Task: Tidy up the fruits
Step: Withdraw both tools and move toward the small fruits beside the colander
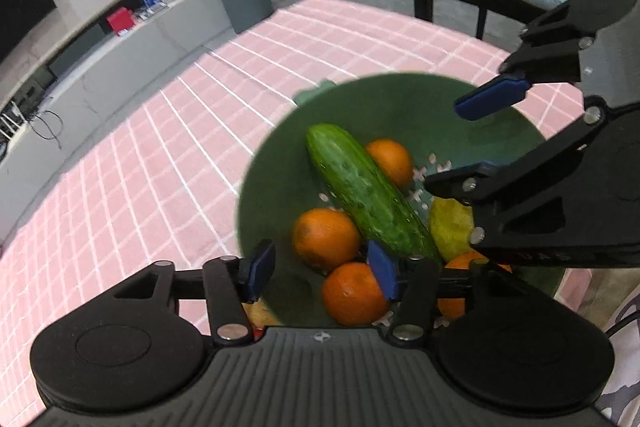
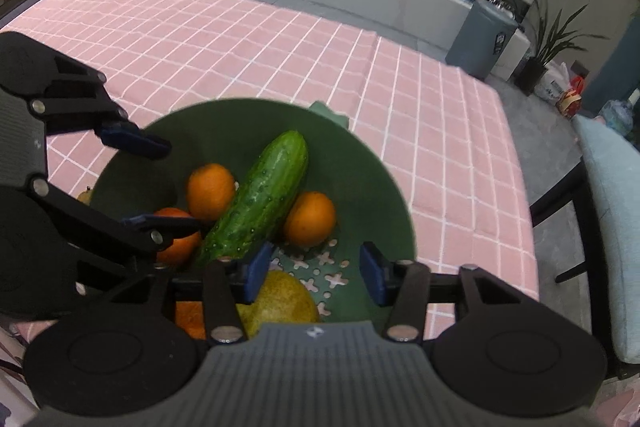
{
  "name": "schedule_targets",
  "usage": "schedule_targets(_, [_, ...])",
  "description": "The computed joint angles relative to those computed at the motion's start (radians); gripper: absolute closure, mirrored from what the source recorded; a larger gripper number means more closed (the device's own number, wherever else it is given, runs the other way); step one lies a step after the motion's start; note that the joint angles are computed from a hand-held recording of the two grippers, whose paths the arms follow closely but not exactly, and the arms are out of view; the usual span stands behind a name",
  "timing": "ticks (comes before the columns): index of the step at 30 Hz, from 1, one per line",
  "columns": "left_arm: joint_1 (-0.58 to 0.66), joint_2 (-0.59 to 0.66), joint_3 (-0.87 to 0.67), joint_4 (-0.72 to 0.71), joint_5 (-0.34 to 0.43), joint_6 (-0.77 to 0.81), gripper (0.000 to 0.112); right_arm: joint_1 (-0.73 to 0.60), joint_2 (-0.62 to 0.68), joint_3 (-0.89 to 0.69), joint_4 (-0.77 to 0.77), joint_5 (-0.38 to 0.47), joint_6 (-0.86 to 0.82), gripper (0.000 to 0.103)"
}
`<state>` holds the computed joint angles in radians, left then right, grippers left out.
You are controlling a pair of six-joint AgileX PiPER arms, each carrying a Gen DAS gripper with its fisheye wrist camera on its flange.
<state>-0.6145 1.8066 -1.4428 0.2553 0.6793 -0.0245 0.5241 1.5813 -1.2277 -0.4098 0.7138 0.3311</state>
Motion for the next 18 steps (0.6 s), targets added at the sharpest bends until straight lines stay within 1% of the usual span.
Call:
schedule_targets(4, [0.007,-0.043,0.014,-0.004,-0.006,-0.014,0.047,0.022,-0.042,0.015,-0.061,0.007,0.07,0.047])
schedule_targets(7, [0.014,-0.083,0.035,0.017,-0.015,-0.054,0.047,0.045,-0.073,0.027,-0.108,0.019,0.135,0.046])
schedule_targets(12, [0.052,-0.145,0.077,-0.013,-0.037,-0.076,0.047,0.092,-0.113,0.048,-0.167,0.025,0.238,0.044])
schedule_targets(14, [0.08,-0.178,0.106,-0.072,-0.054,-0.039,0.047,0.113,-0.128,0.057,-0.177,0.022,0.274,0.044])
schedule_targets(18, [0.151,-0.25,0.168,-0.25,-0.08,0.117,0.047,0.153,-0.158,0.081,-0.183,-0.005,0.325,0.044])
